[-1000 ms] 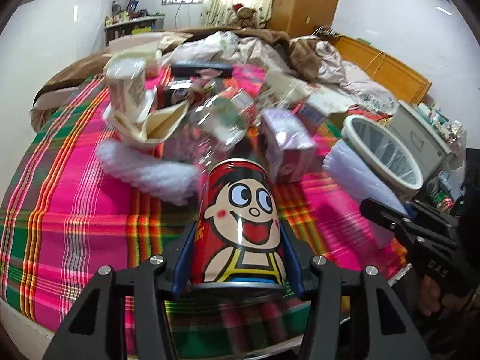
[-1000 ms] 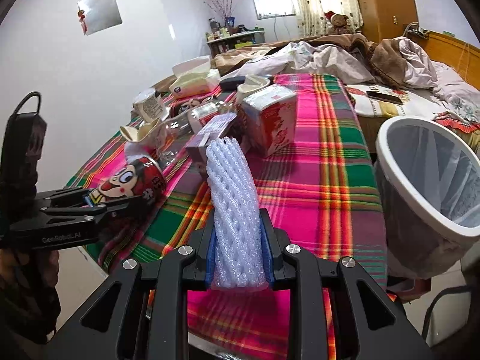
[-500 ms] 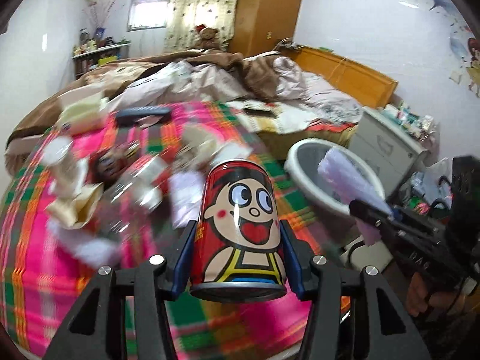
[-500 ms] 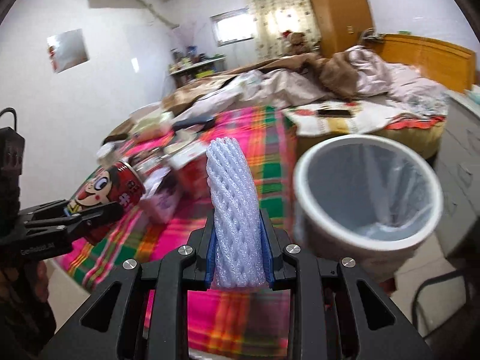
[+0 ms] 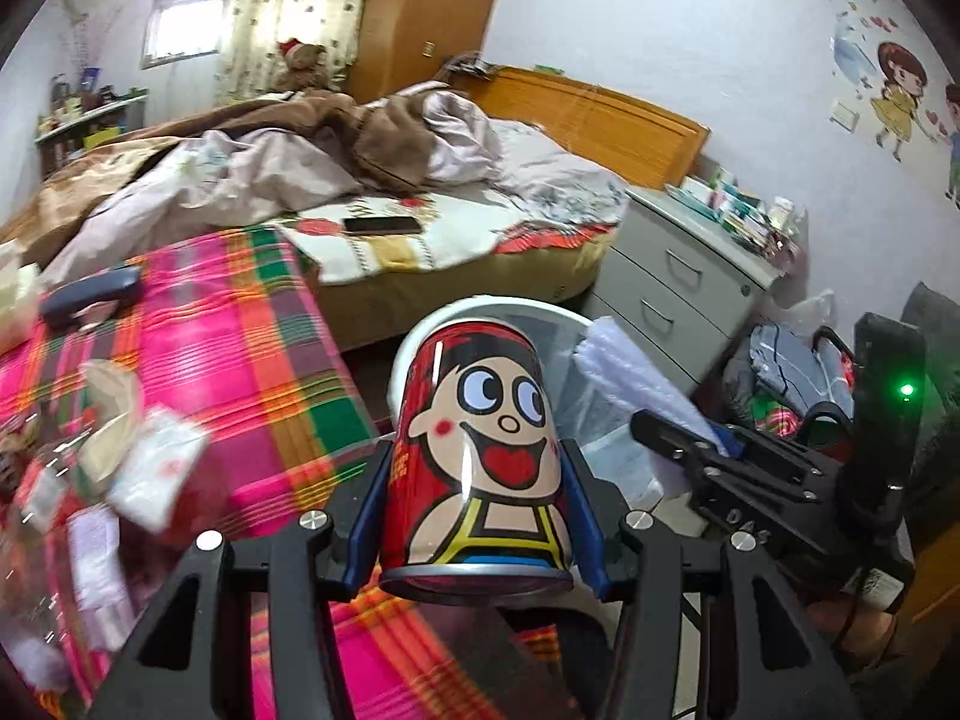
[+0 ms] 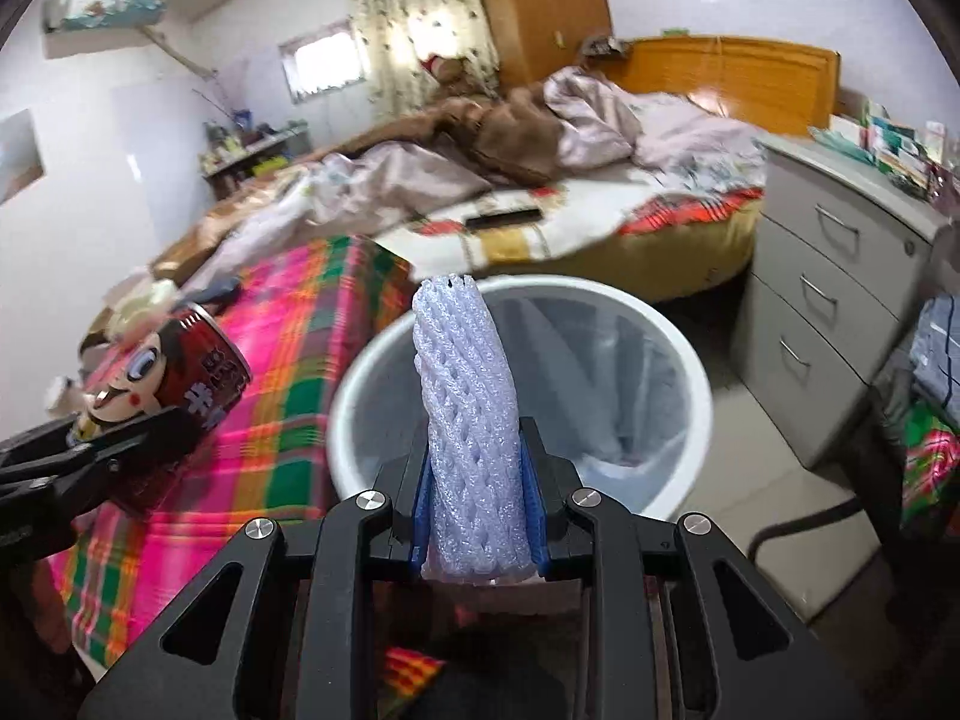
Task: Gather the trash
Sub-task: 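Carry can and foam sleeve to the white wastebasket and release both, then move both open tools back over the items on the cloth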
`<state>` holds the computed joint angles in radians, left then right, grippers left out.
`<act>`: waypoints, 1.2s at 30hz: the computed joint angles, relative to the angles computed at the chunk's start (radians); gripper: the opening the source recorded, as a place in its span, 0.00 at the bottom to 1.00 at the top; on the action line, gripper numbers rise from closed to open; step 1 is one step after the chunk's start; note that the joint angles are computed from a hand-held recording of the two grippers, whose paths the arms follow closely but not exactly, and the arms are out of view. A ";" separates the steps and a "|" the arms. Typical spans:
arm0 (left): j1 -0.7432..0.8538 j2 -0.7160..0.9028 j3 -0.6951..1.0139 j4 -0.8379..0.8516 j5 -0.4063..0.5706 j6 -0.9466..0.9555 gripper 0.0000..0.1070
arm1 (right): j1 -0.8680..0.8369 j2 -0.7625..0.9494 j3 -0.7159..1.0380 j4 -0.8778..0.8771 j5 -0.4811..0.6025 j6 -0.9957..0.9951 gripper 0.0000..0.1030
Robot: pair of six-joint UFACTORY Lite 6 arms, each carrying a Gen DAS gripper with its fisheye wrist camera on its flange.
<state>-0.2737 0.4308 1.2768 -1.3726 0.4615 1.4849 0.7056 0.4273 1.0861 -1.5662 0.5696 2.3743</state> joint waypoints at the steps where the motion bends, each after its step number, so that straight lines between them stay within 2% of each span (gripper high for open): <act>1: -0.019 0.035 0.043 0.049 -0.005 -0.060 0.51 | -0.014 0.006 0.000 0.004 -0.008 -0.006 0.25; 5: -0.068 0.128 0.155 0.116 -0.010 -0.147 0.51 | -0.066 0.013 -0.009 0.029 -0.050 -0.033 0.25; 9: -0.104 0.239 0.300 0.273 -0.009 -0.336 0.51 | -0.096 0.031 0.006 0.070 -0.076 -0.097 0.26; 12: -0.109 0.274 0.340 0.277 -0.014 -0.342 0.52 | -0.119 0.025 0.002 0.082 -0.100 -0.136 0.27; 14: -0.107 0.302 0.378 0.294 -0.002 -0.381 0.56 | -0.132 0.034 0.009 0.105 -0.111 -0.172 0.27; 17: -0.109 0.324 0.408 0.318 -0.004 -0.401 0.65 | -0.151 0.046 0.021 0.149 -0.108 -0.219 0.34; 18: -0.108 0.325 0.407 0.315 -0.006 -0.401 0.65 | -0.157 0.044 0.017 0.147 -0.113 -0.215 0.41; 19: -0.102 0.324 0.406 0.303 0.002 -0.390 0.65 | -0.164 0.034 0.001 0.118 -0.130 -0.184 0.52; 21: -0.096 0.318 0.399 0.282 0.006 -0.371 0.65 | -0.164 0.023 -0.012 0.096 -0.139 -0.155 0.60; 28: -0.063 0.224 0.273 0.205 -0.031 -0.263 0.66 | -0.122 -0.002 -0.010 0.109 -0.092 -0.145 0.60; 36: 0.034 0.043 0.039 -0.031 -0.054 0.001 0.66 | -0.027 -0.001 0.032 0.087 -0.028 -0.097 0.60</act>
